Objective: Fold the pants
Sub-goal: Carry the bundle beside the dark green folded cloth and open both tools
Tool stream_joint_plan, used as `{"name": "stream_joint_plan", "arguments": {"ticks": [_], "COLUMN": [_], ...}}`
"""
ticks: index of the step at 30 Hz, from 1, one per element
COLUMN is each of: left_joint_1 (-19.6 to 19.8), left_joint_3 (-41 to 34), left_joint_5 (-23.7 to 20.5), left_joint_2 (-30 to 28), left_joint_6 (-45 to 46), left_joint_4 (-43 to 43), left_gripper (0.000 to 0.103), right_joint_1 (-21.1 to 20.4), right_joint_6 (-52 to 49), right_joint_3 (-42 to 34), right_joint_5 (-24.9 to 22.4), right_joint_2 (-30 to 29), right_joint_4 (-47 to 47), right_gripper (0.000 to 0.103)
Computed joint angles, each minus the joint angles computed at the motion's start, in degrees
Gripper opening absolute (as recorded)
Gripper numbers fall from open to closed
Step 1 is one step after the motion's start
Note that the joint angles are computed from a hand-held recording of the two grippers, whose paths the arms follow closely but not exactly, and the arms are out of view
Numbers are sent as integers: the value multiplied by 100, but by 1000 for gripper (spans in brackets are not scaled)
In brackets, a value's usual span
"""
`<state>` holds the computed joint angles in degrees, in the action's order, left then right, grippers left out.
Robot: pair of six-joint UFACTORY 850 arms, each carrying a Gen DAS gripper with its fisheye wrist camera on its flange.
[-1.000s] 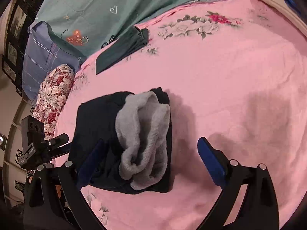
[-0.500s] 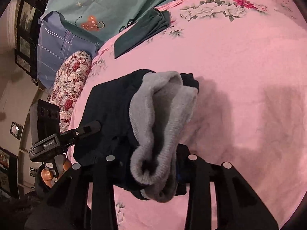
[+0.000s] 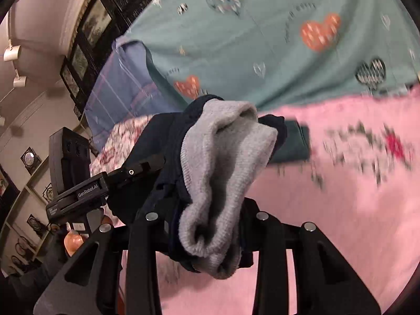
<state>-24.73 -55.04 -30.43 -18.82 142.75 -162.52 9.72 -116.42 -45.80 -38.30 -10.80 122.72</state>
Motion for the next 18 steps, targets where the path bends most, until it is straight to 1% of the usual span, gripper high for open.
{"name": "stream_joint_plan", "arguments": {"ticks": [2, 3, 5, 7, 8, 9, 10, 11, 12, 13, 14, 15, 16, 17, 18], "left_joint_1": [125, 195, 379, 589, 671, 757, 808, 837, 890, 933, 968, 1039, 1067, 1085, 1111], "left_joint_3": [-509, -739, -1414, -2314, -2648, -3223, -3823, -4360, -4705, -4811, -4695, -4419, -4255, -3990, -3662], "left_joint_5": [-47, 17, 263, 584, 728, 1006, 1487, 2002, 2277, 2312, 2107, 1793, 1704, 1519, 1343], "left_joint_2": [-350, -534, -1137, -2030, -2359, -2904, -3414, -3817, -4153, -4265, -4203, -4026, -3896, -3721, -3487], "left_joint_6": [560, 562, 286, 51, -284, -692, -1016, -1576, -2152, -2488, -2585, -2441, -2058, -1468, -987], "left_joint_4": [-405, -438, -280, -258, -66, 99, 352, 845, 1204, 1324, 1263, 1151, 799, 207, -308], "left_gripper": [48, 48, 48, 50, 54, 59, 62, 62, 75, 78, 79, 87, 90, 93, 93], "right_joint_1": [166, 236, 316, 348, 337, 357, 389, 438, 468, 452, 444, 388, 342, 315, 303], "right_joint_6": [-470, -709, -886, -999, -953, -986, -879, -986, -1314, -1781, -2206, -2802, -3401, -4001, -4601], "right_joint_3": [-586, -931, -1730, -2480, -2943, -3384, -3841, -4334, -4634, -4794, -4727, -4497, -4288, -4017, -3757], "right_joint_5": [264, 410, 692, 967, 1116, 1443, 1923, 2523, 2940, 3117, 3054, 2751, 2514, 2171, 1855], "right_joint_2": [-357, -608, -1281, -1982, -2445, -2874, -3294, -3773, -4089, -4297, -4267, -4136, -3994, -3809, -3616], "right_joint_4": [459, 669, 783, 844, 811, 901, 854, 1044, 1473, 2072, 2672, 3271, 3871, 4447, 5047], "right_gripper": [35, 35, 35, 35, 36, 40, 43, 43, 43, 54, 58, 62, 62, 62, 62]}}
